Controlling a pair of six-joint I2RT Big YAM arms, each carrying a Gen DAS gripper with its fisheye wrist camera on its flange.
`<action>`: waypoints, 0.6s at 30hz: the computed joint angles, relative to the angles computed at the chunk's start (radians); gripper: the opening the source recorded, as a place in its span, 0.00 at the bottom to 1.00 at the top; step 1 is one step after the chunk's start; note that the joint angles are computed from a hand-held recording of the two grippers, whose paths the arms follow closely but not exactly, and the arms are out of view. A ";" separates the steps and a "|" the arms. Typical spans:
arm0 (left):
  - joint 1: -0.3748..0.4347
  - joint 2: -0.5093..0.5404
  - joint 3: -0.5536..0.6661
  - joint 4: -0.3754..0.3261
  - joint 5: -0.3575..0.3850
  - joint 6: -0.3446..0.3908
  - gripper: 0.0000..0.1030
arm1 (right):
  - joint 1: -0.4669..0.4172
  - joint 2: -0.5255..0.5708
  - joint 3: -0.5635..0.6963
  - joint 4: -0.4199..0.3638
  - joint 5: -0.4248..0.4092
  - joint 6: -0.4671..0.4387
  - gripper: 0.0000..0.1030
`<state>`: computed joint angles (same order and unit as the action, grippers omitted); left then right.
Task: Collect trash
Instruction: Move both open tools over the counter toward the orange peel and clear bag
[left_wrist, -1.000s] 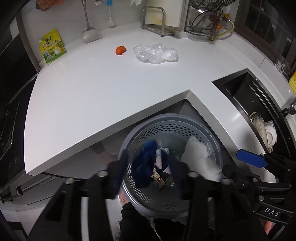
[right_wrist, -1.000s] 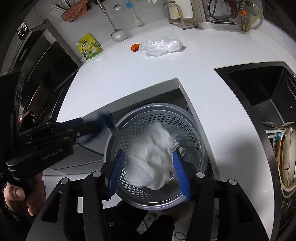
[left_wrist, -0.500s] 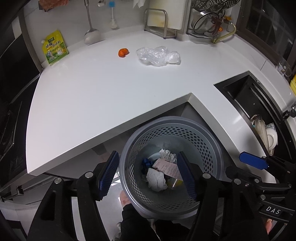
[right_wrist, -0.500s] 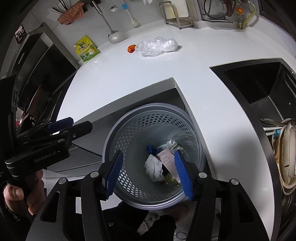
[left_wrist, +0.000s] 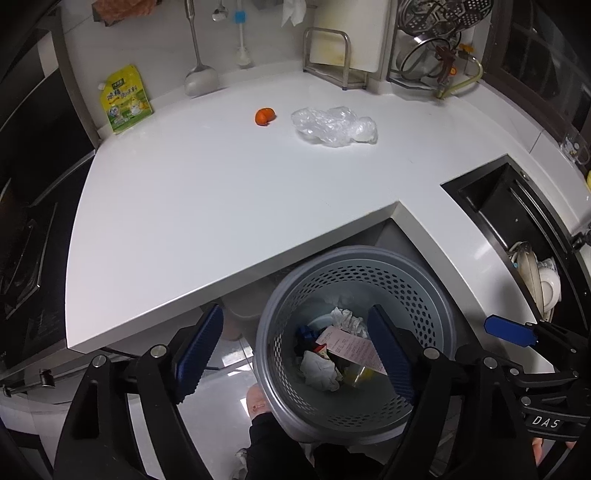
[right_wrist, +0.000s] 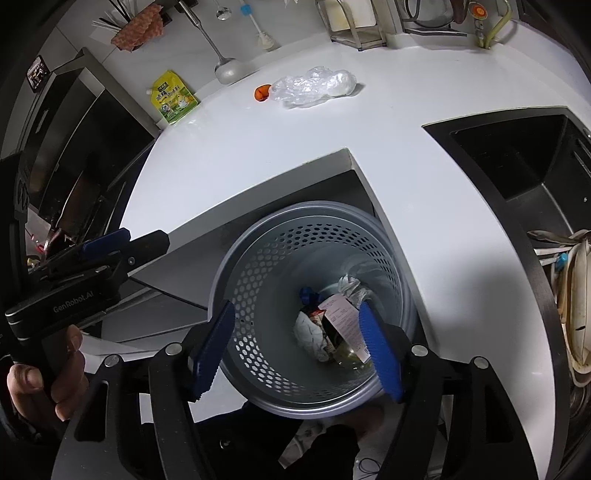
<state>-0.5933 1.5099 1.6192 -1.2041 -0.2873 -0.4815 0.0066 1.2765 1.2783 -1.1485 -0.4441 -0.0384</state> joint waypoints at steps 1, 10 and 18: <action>0.001 -0.002 0.000 0.000 -0.004 0.001 0.79 | 0.001 0.000 0.000 0.000 -0.002 0.000 0.65; 0.013 -0.012 0.013 0.003 -0.034 0.021 0.84 | 0.008 0.020 0.032 0.006 -0.007 0.010 0.67; 0.030 -0.017 0.022 0.009 -0.040 0.038 0.88 | 0.012 0.038 0.068 0.016 -0.013 0.020 0.67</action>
